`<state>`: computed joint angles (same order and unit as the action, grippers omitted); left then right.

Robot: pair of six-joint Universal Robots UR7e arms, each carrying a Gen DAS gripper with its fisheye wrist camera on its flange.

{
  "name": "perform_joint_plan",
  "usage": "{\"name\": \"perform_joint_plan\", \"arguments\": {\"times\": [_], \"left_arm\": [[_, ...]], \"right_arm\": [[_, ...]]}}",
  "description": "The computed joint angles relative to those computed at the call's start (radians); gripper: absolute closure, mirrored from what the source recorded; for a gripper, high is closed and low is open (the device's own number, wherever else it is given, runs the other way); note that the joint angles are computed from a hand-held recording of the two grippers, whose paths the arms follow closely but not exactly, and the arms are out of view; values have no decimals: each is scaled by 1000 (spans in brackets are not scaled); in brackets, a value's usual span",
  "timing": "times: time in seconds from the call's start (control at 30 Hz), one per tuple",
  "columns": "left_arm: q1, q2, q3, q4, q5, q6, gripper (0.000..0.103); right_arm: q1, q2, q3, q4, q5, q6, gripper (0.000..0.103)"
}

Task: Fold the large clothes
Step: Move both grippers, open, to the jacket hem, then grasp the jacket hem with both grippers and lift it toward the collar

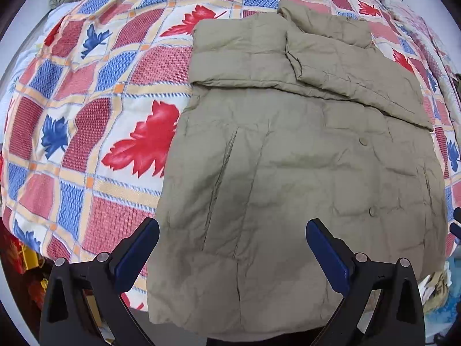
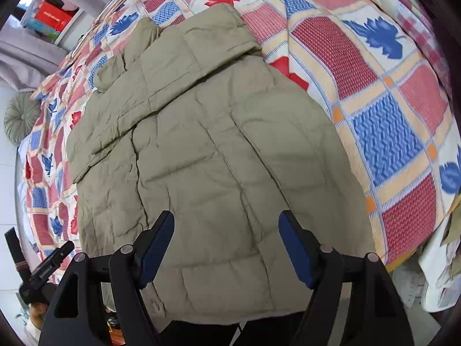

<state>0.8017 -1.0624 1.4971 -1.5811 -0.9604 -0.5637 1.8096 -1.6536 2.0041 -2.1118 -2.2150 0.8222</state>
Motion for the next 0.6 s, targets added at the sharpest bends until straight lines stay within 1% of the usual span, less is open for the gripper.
{"name": "perform_joint_plan", "arguments": {"times": [0.07, 0.13, 0.2, 0.27, 0.3, 0.4, 0.47, 0.6], "left_arm": [[1, -9, 1, 11, -16, -15, 1], [-1, -16, 6, 21, -24, -23, 1], [-3, -21, 10, 34, -30, -24, 1], [0, -31, 17, 40, -52, -24, 1], [4, -36, 19, 40, -70, -26, 1], [25, -61, 35, 24, -156, -34, 1], [41, -85, 55, 6, -220, -31, 1], [67, -126, 93, 15, -311, -15, 1]], "right_arm": [[-3, -20, 20, -29, 41, 10, 22], [-3, -36, 36, -50, 72, 17, 16], [3, -51, 52, -65, 82, 29, 16], [4, -66, 64, -65, 86, 42, 15], [5, -77, 75, -75, 90, 53, 15], [-7, -118, 105, -92, 119, 78, 15], [-29, -157, 125, -86, 165, 99, 15], [-72, -263, 198, -115, 224, 148, 15]]}}
